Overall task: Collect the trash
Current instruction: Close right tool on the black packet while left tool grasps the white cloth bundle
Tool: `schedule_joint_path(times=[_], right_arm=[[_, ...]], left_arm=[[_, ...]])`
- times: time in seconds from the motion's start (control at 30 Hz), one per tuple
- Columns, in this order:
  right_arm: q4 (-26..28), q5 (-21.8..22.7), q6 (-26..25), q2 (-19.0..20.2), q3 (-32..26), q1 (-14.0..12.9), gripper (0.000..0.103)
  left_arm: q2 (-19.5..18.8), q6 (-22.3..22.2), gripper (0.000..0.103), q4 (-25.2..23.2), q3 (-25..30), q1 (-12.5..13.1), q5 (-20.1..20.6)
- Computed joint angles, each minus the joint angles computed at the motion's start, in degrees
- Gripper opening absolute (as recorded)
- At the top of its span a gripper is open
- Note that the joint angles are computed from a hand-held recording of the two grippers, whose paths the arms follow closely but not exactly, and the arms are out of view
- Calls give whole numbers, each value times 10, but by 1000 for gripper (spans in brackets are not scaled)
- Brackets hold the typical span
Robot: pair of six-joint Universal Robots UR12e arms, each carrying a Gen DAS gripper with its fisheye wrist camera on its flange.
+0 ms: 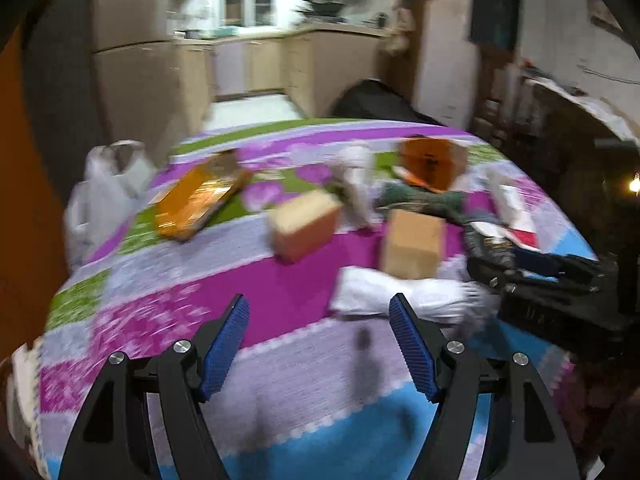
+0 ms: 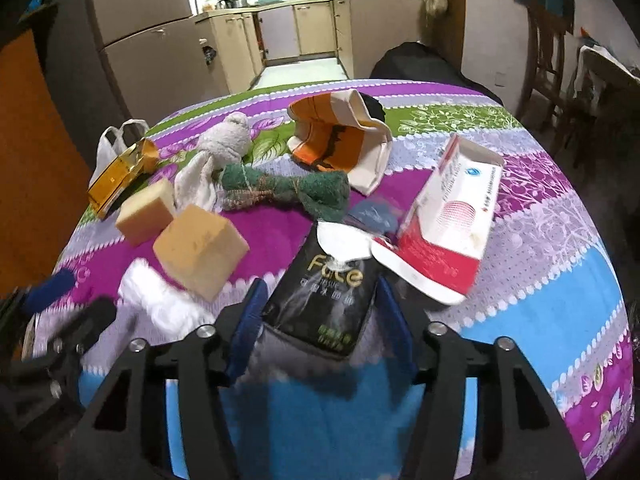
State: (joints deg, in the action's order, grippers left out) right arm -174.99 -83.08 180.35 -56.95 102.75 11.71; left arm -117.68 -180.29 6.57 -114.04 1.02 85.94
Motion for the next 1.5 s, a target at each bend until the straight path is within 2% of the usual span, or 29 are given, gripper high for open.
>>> schedule_joint_path(times=[0.03, 0.1, 0.17, 0.27, 0.33, 0.37, 0.5, 0.63, 0.7, 0.77, 0.8, 0.87, 0.97, 1.0, 1.1, 1.23, 1.3, 1.37, 1.43, 1.5], right_arm=[[-4, 13, -6, -7, 11, -6, 51], [-5, 32, -7, -16, 26, -14, 50], [-15, 56, -7, -28, 46, -25, 50], [-32, 78, -8, -47, 77, -38, 50], [-37, 95, -4, -57, 90, -47, 51], [-41, 103, -3, -61, 97, -51, 51], [-63, 126, -7, -80, 122, -65, 51], [-79, 133, -30, -94, 142, -74, 51], [-77, 126, -51, -100, 149, -77, 51], [-77, 111, -71, -102, 154, -76, 51], [-78, 106, -78, -102, 157, -77, 51], [-77, 96, -86, -99, 158, -77, 51], [-72, 108, -98, -95, 157, -81, 51], [-77, 100, -105, -92, 157, -78, 51], [-86, 74, -124, -84, 155, -69, 52], [-100, 58, -133, -78, 157, -64, 56], [-121, 37, -127, -76, 162, -61, 71], [-136, 37, -116, -77, 167, -62, 79], [-136, 28, -105, -77, 167, -59, 79], [-124, 1, -91, -75, 163, -52, 79]], left_arm=[[-3, 16, 74, -4, 6, 3, -19], [-12, 38, 74, -17, 23, 4, -28], [-19, 39, 74, -28, 37, 9, -50], [-30, 31, 74, -79, 59, 25, -133], [-35, 21, 74, -90, 62, 33, -177], [-35, 23, 73, -88, 60, 33, -180], [-18, 70, 73, -112, 38, 34, -216], [18, 152, 73, -153, -5, 28, -248], [33, 171, 73, -151, -29, 24, -244], [48, 184, 74, -150, -50, 28, -269], [52, 178, 74, -144, -57, 29, -268], [55, 135, 74, -113, -64, 27, -249], [44, 65, 78, -48, -57, 4, -163], [39, 52, 78, -34, -53, -5, -134], [26, 29, 78, -14, -37, -23, -82], [10, 20, 78, -2, -18, -36, -51], [4, 18, 78, -9, -10, -40, -43], [-3, 19, 78, -17, -4, -42, -40], [-5, 21, 78, -25, -2, -44, -37], [-6, 21, 77, -38, 1, -45, -35]])
